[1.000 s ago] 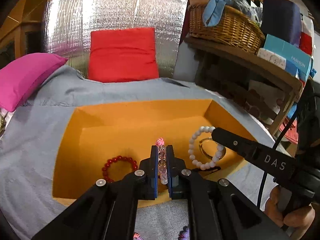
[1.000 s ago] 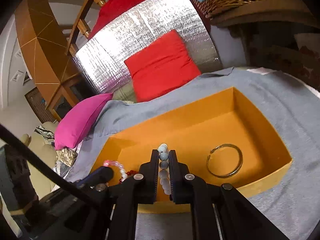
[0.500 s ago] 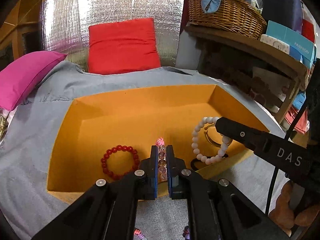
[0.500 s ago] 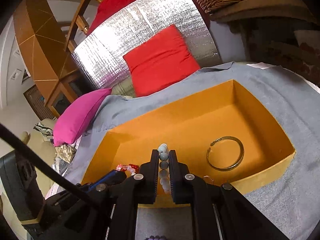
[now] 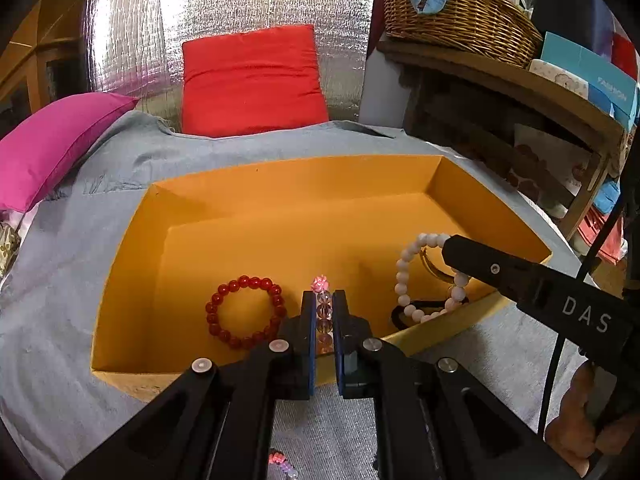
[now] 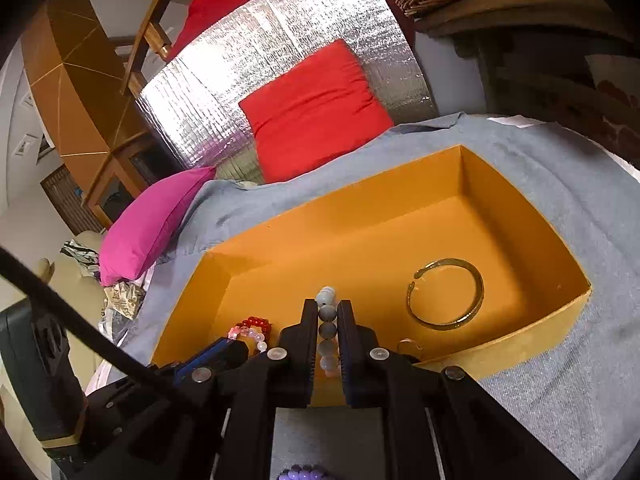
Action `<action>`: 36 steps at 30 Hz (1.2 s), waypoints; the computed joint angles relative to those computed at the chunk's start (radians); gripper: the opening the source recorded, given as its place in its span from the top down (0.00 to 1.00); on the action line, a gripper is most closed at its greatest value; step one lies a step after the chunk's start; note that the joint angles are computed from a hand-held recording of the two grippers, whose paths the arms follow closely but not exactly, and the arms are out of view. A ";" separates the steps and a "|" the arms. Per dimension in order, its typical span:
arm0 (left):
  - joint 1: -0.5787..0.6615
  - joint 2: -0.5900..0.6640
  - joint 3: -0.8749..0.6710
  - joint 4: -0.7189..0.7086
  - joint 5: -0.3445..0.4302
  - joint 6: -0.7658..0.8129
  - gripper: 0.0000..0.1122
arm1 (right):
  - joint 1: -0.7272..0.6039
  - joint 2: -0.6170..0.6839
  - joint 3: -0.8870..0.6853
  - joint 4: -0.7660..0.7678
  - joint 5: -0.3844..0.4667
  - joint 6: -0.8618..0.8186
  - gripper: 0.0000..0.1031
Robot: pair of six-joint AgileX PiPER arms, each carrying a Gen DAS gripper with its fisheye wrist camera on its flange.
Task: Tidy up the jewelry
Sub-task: 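Open left gripper to drop pink-white bracelet while right gripper releases white bracelet, then move left gripper to pink-lavender bracelet while right gripper closes on purple bead bracelet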
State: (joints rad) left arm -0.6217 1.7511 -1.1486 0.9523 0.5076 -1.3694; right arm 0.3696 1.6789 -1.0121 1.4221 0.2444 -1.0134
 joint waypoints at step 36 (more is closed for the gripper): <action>-0.154 -0.142 0.114 -0.005 0.332 -0.098 0.39 | -0.007 -0.176 0.108 -0.408 0.002 0.403 0.57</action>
